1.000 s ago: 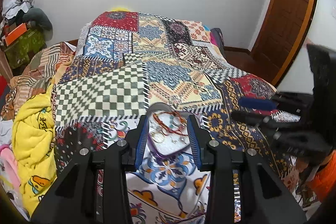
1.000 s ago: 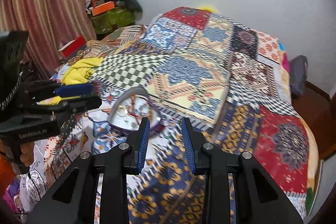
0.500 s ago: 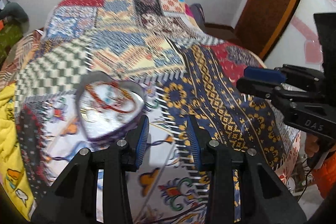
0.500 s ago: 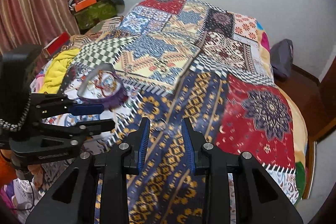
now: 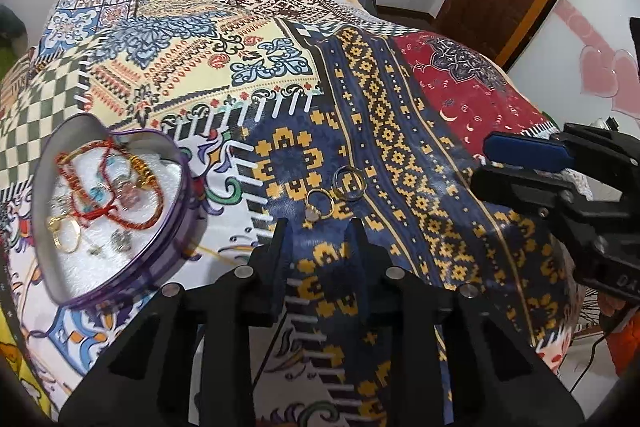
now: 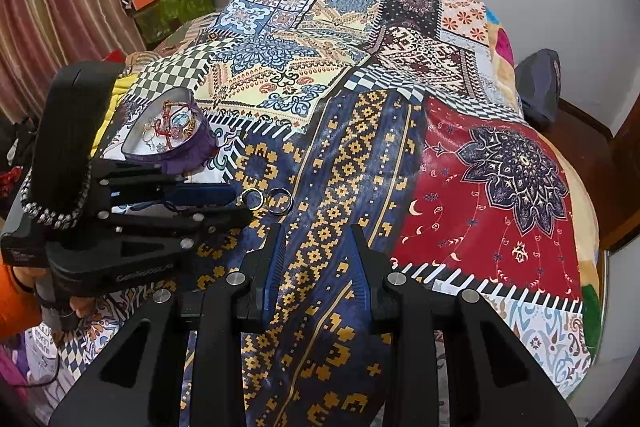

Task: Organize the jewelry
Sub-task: 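Move the right gripper back to the remaining silver ring on the quilt, then grasp the remaining silver ring with the right gripper, then carry the silver ring into the heart tin and open the right gripper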

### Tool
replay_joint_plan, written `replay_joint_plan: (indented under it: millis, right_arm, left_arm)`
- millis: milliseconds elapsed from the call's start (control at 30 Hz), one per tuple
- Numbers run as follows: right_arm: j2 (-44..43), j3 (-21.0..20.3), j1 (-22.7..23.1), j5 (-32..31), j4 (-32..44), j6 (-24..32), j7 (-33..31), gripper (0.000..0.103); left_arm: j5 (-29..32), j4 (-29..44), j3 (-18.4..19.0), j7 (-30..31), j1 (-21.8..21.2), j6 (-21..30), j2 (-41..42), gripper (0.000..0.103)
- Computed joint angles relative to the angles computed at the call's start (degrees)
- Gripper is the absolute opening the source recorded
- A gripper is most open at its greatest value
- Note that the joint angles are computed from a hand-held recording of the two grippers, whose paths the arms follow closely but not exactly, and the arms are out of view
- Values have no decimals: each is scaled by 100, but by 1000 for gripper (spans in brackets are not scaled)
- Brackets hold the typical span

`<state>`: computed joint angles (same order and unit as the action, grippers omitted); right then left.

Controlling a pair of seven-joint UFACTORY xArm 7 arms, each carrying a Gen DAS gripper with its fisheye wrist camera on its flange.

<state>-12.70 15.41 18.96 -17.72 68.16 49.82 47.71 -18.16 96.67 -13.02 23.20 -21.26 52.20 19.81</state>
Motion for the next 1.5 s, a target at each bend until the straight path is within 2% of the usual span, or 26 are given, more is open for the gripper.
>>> replay_joint_plan:
  millis: [100, 267, 433, 600, 833, 933, 1100, 1200, 1500]
  right_arm:
    - [17, -22, 18, 82, -25, -5, -54, 28]
    - [116, -35, 79, 239, 3, 56, -209, 28]
    - [320, -36, 137, 233, 173, 93, -262, 28]
    - [586, -96, 197, 153, 417, 85, -300, 28]
    - [1032, -278, 265, 516, 754, 16, -513, 28]
    - [1229, -336, 300, 698, 886, 40, -648, 28]
    - [1364, -372, 394, 487, 1017, 74, -555, 28]
    - [1386, -374, 450, 244, 1032, 131, -368, 20]
    - [1319, -377, 479, 182, 1034, -44, -236, 19]
  left_arm:
    - [88, 159, 6, -71, -68, -28, 147, 22]
    - [73, 214, -12, -61, -51, -49, 215, 8]
    - [4, 180, -15, -43, -10, -66, 189, 7]
    - [-42, -124, -2, 50, 59, -303, -86, 7]
    - [-218, -478, 47, 351, 218, -693, -572, 7]
    - [-396, -491, 63, 447, 301, -710, -661, 7]
    - [-491, -484, 103, 488, 357, -731, -692, 7]
    - [-498, -527, 122, 491, 373, -764, -707, 7]
    - [-719, -686, 153, 519, 474, -813, -877, 7]
